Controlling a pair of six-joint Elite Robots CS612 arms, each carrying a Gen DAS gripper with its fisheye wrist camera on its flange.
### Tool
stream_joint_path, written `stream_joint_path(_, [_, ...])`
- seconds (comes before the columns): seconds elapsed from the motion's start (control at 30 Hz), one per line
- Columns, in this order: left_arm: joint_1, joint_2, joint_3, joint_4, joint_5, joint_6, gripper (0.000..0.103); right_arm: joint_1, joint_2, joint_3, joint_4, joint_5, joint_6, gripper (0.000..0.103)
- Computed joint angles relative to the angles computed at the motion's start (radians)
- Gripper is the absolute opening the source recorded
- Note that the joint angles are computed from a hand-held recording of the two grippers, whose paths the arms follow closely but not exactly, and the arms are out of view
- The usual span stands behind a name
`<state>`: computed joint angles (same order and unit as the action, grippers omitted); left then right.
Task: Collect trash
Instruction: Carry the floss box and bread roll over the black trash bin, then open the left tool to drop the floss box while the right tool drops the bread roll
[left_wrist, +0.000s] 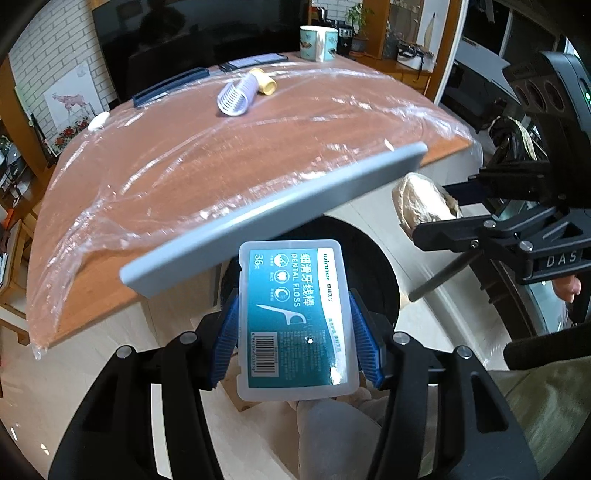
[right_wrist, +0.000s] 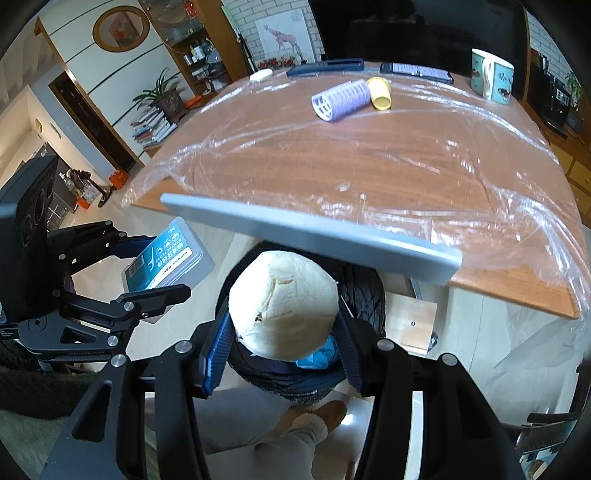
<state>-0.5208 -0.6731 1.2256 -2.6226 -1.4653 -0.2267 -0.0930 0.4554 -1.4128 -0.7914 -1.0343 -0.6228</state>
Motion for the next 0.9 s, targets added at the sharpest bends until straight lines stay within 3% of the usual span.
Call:
stream_joint_path(0.33, [-0.004,0.022,-0.014,0.077,-0.008,0.017,0.056,0.007,0.026,-0.007,0.021,-0.071,-0.012,0.051])
stream_joint_path(0.9, [0.002,0.075,-0.071,0.172,-0.008,0.009,0.056,0.030,0.057,0.022,-0.018,-0.159,0.054,0.051])
